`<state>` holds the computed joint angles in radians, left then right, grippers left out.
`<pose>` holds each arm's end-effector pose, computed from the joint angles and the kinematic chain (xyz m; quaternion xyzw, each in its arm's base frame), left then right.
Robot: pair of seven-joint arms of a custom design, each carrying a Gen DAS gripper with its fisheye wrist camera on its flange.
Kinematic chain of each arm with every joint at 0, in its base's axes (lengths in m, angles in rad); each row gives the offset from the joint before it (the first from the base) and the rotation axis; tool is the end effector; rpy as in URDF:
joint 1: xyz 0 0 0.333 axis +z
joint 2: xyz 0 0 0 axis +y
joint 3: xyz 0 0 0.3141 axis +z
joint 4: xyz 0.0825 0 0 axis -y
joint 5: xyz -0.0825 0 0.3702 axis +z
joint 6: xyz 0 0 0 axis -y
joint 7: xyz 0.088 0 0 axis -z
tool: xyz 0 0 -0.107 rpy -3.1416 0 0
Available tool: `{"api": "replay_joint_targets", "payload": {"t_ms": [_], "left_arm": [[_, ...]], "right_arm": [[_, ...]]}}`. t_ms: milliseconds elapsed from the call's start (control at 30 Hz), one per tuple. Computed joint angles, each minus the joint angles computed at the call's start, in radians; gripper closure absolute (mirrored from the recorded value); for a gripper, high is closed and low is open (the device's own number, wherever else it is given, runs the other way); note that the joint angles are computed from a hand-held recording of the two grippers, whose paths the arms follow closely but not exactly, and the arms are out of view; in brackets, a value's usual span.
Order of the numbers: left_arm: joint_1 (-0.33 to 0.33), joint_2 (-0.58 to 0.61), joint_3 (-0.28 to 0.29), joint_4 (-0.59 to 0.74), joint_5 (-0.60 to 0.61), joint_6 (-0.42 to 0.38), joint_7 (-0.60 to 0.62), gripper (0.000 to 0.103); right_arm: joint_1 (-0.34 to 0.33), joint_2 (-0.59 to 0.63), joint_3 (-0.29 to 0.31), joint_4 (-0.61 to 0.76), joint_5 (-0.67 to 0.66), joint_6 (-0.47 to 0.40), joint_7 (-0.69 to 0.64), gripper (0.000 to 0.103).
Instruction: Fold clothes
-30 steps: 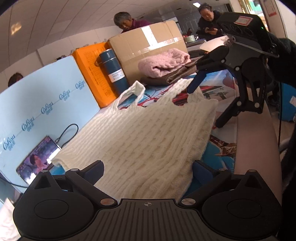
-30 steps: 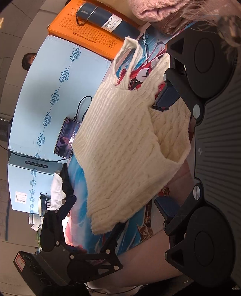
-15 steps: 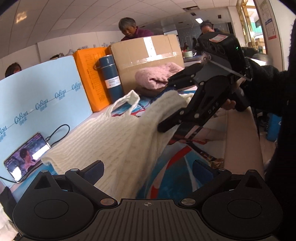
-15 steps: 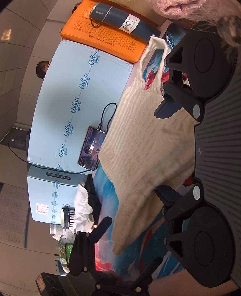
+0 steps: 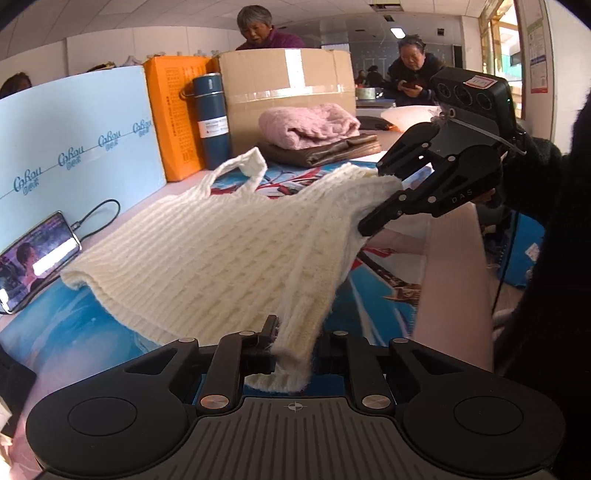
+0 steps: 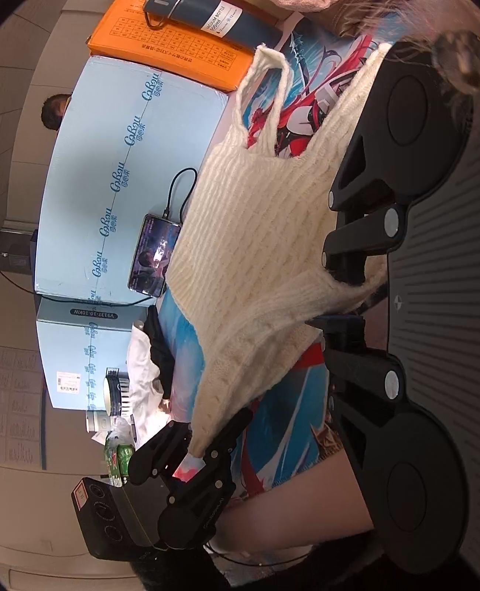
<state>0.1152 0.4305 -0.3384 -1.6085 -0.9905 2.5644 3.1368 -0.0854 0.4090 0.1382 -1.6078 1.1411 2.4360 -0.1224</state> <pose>0.6904 -0.1062 0.4482 -0.2500 0.8477 -0.4346 0.1730 0.6939 0.0249 0.4448 -0.8354 0.2657 -0.1856 0.4439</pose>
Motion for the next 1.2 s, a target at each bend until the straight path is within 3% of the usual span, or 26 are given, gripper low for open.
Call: {"api": "replay_joint_targets", "payload": {"t_ms": [100,200,267,433,500,567,667,767,867,900,1000,1067,1100,1133,1200], "left_arm": [[0.038,-0.023,-0.031,-0.028,-0.151,0.012,0.063,0.087],[0.018,0.029,-0.041,0.04,-0.305,0.109,0.055,0.087],[-0.013,0.077,-0.037,0.108,-0.338,0.184,0.011,0.087],[-0.099,0.188,0.022,0.252,-0.13,0.274,-0.265,0.087],[-0.13,0.222,0.058,0.295,-0.038,0.281,-0.384,0.087],[-0.151,0.237,0.09,0.307,0.036,0.286,-0.489,0.087],[-0.148,0.247,0.095,0.311,0.095,0.29,-0.586,0.087],[-0.12,0.238,0.046,0.281,0.103,0.341,-0.599,0.087],[-0.069,0.225,-0.03,0.246,0.086,0.392,-0.584,0.09],[-0.068,0.221,-0.031,0.24,0.093,0.398,-0.601,0.09],[-0.138,0.221,0.069,0.241,0.239,0.382,-0.763,0.088],[-0.176,0.22,0.111,0.235,0.312,0.427,-0.813,0.079],[-0.202,0.22,0.136,0.227,0.346,0.476,-0.835,0.067],[-0.238,0.221,0.174,0.219,0.38,0.536,-0.865,0.043],[-0.297,0.226,0.236,0.207,0.439,0.627,-0.899,0.017]], "right_arm": [[-0.023,-0.036,0.011,-0.033,0.093,-0.02,-0.065,0.092],[-0.001,-0.011,0.022,0.002,0.234,0.085,-0.162,0.092],[0.023,0.047,0.028,0.08,0.282,0.153,-0.186,0.092],[0.064,0.186,0.042,0.261,0.213,0.286,-0.108,0.087],[0.07,0.221,0.054,0.304,0.184,0.338,-0.072,0.065],[0.056,0.247,0.096,0.339,0.225,0.416,-0.1,0.052],[0.008,0.248,0.163,0.347,0.298,0.46,-0.131,0.045],[-0.034,0.205,0.171,0.289,0.301,0.347,-0.098,0.04],[-0.037,0.183,0.136,0.252,0.231,0.209,0.057,0.037],[-0.04,0.179,0.128,0.245,0.212,0.162,0.103,0.035],[-0.031,0.185,0.094,0.252,0.137,0.058,0.251,0.032],[0.01,0.215,0.054,0.292,0.026,0.057,0.402,0.029],[0.03,0.234,0.034,0.316,-0.039,0.058,0.49,0.029],[0.023,0.242,0.045,0.322,-0.047,0.058,0.509,0.029],[-0.005,0.247,0.079,0.322,-0.038,0.055,0.519,0.026]]}}
